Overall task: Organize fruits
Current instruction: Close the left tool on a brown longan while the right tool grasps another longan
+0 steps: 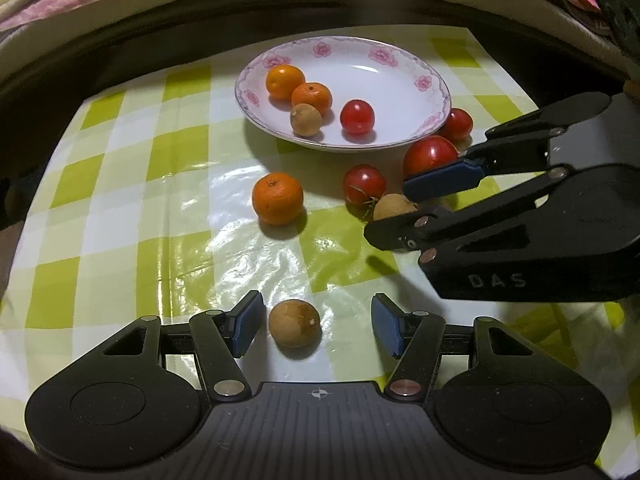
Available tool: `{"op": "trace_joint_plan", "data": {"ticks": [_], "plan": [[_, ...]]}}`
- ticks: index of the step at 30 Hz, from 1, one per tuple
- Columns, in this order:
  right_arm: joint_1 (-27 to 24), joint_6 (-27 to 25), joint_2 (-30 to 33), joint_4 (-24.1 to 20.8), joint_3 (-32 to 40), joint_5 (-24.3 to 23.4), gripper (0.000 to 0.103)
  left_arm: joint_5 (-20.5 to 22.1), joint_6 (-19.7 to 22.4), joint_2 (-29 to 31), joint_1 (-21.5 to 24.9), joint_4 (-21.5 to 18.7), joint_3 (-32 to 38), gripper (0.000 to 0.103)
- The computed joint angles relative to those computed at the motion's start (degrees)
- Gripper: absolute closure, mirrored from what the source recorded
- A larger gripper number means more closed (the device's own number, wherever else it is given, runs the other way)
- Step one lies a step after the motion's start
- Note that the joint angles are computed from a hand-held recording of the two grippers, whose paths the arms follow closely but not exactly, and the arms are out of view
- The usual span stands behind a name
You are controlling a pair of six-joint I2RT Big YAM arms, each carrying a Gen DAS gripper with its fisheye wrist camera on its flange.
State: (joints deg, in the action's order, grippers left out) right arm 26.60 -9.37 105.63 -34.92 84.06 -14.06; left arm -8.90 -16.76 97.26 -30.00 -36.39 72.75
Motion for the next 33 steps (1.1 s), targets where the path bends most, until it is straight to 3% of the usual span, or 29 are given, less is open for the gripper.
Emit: {"op": "trace_joint_plan", "data": {"ticks": [4,8,15,26,33], "plan": [[0.49,-1.06,0.53,-0.74,0.53,0.91,0.062,-0.29,-0.19,-0.03,0.04,0.36,-0.15,0.038],[0.27,-0.77,0.78,-1.66,0.78,1.19,0.070,-1.12,-1.03,0.14,-0.03,0.26,0.03,0.048],[-0.30,-0.37,0.97,-2.74,1.18,0.41,0.073,-1.28,-2.03,0.00,-0.13,0.32,0.00,0.066],[-0.79,-0.95,-1.30,-2.73,-1.32,0.86,0.073,-1.55,-2.34,-1.18,-1.39,-0.40,-1.10,0.069],[-1.52,-0.72,-4.67,-2.91,-4.73,1.35,0.073,-3.09,-1.03,-0.30,-2.19,0.37,-0.66,0.064]]}}
